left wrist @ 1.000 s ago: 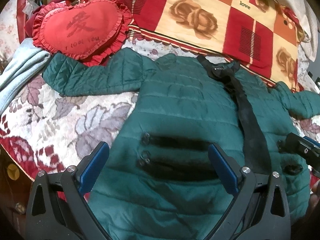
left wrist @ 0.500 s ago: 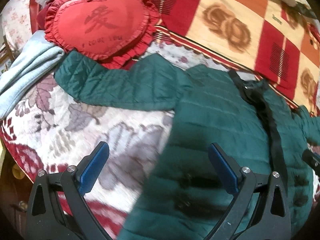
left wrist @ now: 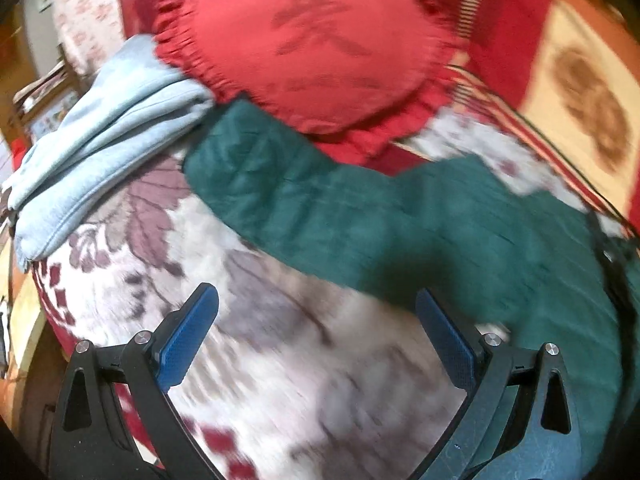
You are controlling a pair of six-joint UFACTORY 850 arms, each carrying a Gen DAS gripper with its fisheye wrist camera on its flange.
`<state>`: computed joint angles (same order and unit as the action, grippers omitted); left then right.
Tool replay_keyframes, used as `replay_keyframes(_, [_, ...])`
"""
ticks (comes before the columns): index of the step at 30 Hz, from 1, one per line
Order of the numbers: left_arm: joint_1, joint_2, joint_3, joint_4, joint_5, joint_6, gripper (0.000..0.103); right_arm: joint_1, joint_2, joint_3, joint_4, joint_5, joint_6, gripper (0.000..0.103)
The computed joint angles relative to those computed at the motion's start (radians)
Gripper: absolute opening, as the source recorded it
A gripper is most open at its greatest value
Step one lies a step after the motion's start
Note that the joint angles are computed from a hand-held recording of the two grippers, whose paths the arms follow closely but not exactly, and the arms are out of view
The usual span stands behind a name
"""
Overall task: Fold large clothes
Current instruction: 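Move the left gripper to the nearby sleeve cuff and grasp it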
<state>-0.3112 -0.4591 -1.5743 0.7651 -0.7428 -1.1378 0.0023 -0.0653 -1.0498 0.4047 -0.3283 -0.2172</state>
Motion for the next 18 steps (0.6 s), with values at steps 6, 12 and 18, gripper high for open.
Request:
replay_keyframes(6, [0.096,-0.066,-0.067,0.075,-0.010,-0.086,0.100,0.001,-0.014,-0.008,0.019,-0.020,-0.035,0.103])
replay_keyframes(12, [0.161,-0.139,-0.145,0.118,-0.016,-0.128,0.099,0.005,-0.032,-0.020,0.023,-0.038,-0.027,0.103])
replay_keyframes(18, [0.200,-0.207,-0.219,0.045,-0.001,-0.062,0.083,0.017,-0.049,-0.030,-0.004,-0.058,-0.002,0.103])
